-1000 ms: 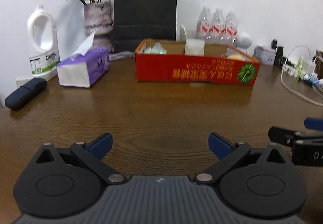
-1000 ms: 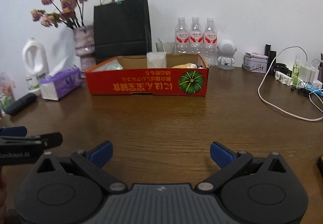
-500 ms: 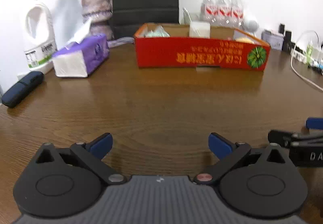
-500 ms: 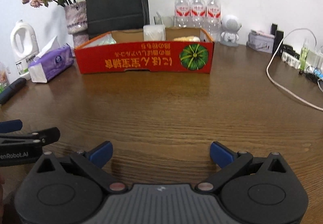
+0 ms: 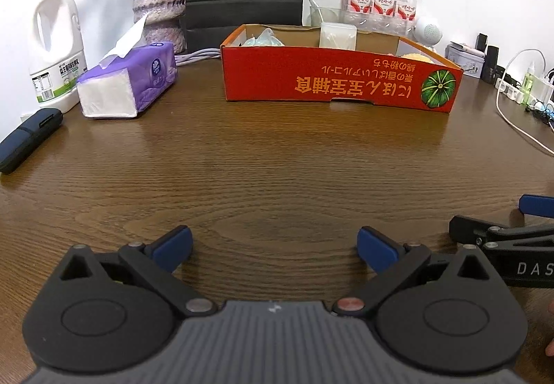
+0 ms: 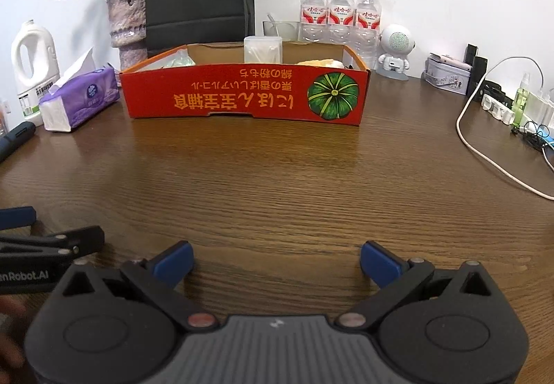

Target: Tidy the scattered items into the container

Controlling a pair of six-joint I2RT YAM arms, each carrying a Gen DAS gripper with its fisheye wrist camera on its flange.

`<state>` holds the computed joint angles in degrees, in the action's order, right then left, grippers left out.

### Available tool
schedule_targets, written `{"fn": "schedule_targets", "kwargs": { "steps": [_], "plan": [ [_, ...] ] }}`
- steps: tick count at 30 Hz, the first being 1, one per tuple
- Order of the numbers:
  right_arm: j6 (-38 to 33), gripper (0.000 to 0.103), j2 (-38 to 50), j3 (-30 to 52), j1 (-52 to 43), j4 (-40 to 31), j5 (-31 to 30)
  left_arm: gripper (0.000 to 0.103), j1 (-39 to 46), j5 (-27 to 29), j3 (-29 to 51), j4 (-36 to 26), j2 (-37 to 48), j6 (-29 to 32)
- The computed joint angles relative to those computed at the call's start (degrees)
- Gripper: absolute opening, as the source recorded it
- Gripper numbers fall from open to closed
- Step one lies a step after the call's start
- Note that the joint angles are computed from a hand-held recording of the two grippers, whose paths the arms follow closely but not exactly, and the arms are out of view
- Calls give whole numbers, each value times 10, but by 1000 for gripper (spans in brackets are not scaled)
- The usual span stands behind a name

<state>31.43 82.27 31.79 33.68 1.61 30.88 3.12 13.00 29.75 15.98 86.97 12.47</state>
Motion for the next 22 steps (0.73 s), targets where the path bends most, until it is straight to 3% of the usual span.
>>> {"fn": "schedule_targets", "kwargs": {
  "steps": [22],
  "plan": [
    [2, 103, 2, 4, 0, -4, 2, 103, -11, -10, 0, 3, 1, -11]
  ]
}}
